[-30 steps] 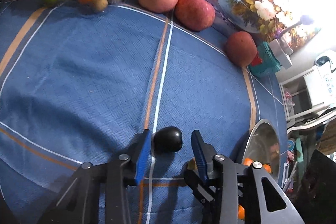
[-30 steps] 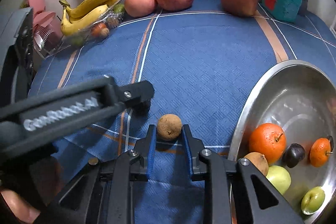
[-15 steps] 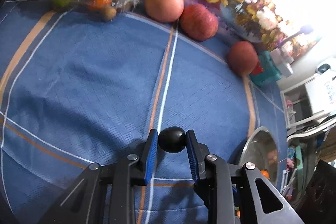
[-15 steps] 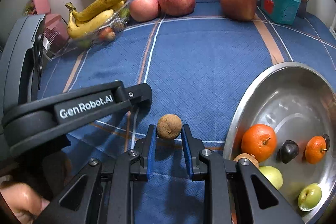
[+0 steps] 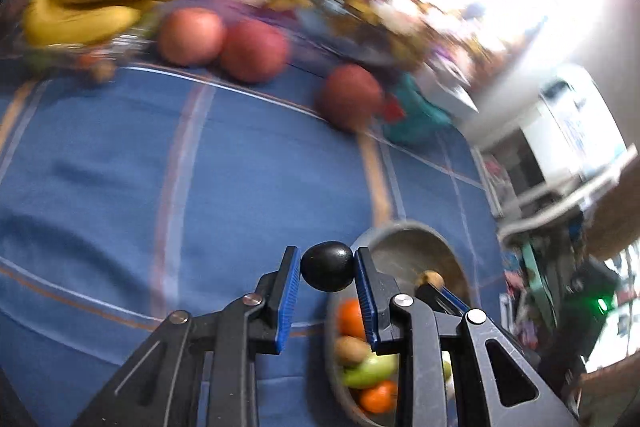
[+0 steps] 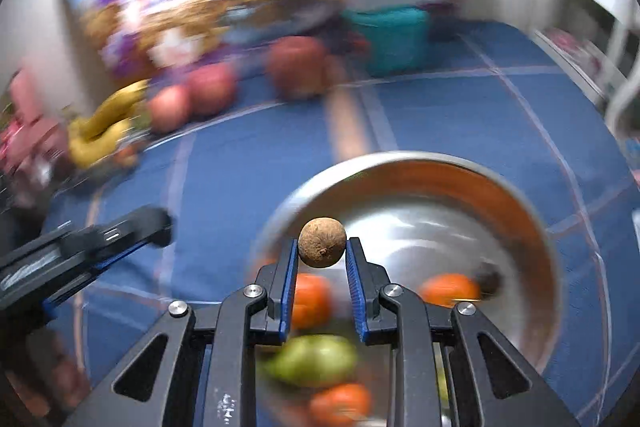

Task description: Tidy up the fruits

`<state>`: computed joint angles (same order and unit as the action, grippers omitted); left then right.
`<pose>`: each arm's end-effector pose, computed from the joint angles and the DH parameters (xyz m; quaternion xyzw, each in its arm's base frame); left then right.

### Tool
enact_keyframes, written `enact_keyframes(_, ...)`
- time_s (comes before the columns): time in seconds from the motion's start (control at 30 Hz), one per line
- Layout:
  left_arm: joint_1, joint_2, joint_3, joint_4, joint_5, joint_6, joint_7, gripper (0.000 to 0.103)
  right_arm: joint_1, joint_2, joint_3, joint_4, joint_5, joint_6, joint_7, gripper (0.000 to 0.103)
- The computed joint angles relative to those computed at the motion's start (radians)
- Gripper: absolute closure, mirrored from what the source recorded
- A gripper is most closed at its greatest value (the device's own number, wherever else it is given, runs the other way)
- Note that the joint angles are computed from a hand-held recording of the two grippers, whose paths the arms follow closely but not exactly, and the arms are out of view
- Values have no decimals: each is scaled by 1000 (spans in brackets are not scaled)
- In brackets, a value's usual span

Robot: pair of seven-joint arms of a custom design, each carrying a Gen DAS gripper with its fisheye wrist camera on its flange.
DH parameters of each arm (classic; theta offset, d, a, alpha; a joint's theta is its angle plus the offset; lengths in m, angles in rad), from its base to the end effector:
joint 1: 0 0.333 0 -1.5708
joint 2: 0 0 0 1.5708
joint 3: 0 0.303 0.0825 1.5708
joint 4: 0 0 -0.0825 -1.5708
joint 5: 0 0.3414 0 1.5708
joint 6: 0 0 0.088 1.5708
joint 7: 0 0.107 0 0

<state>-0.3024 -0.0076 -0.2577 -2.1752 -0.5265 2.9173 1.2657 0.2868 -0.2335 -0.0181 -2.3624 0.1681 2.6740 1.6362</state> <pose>0.4752 -0.2616 0.4876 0.7193 -0.5799 0.3822 0.0147 0.4584 0.1205 0.4898 -0.7045 0.6545 -0.1076 0.2525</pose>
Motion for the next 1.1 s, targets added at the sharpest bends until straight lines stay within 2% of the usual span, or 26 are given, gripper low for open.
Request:
enact_keyframes(0.1,-21,62,-19,64,19,-7,32,73,-43,5,-10,-8,-38,-9,46,78)
enact_keyframes(0.2,-40,115,-26,107,84,1,13,73,-50,18,-26,-7,-17,-9,32,77)
enact_keyframes(0.3,-41,142,-31,126,86,3,13,72,-52,29,-27,-6,-3,-13,15,77)
enact_keyframes(0.33,-36,140,-35,124,88,0,7,72,-54,30,-24,-6,-4,-13,13,77)
enact_keyframes(0.37,-58,129,-3,123,155,-36,-70,72,-55,30,-24,-9,-1,-12,7,77)
enact_keyframes(0.4,-54,127,-5,122,159,-38,-78,71,-55,35,-30,-4,8,-13,-7,77)
enact_keyframes(0.47,-43,123,-16,119,138,-34,-60,61,-55,45,-28,7,25,-12,-16,76)
enact_keyframes(0.5,-40,114,-20,111,126,-30,-51,51,-56,37,-26,-1,28,-13,-17,71)
enact_keyframes(0.53,-39,102,-22,101,124,-25,-49,49,-57,31,-25,-4,30,-16,-18,68)
enact_keyframes(0.67,-47,71,-11,87,189,-36,-113,49,-61,0,-20,-21,26,-26,1,68)
enact_keyframes(0.77,-49,17,1,43,313,-57,-250,37,-60,-51,-19,-56,14,-38,21,68)
enact_keyframes(0.83,-34,-25,-2,6,461,-84,-401,20,-63,-85,-9,-81,-16,-43,49,63)
enact_keyframes(0.87,-19,-50,-10,-13,552,-109,-490,16,-61,-107,-4,-98,-33,-46,60,60)
enact_keyframes(0.9,1,-77,-25,-27,654,-157,-584,9,-54,-123,-6,-111,-40,-47,59,55)
enact_keyframes(0.93,14,-94,-38,-32,710,-201,-629,5,-45,-140,-10,-125,-44,-50,56,51)
enact_keyframes(1.0,32,-126,-67,-29,807,-323,-702,1,-36,-183,-5,-165,-65,-53,66,43)
enact_keyframes(1.1,36,-171,-94,-50,876,-415,-762,0,-32,-245,8,-224,-109,-60,97,29)
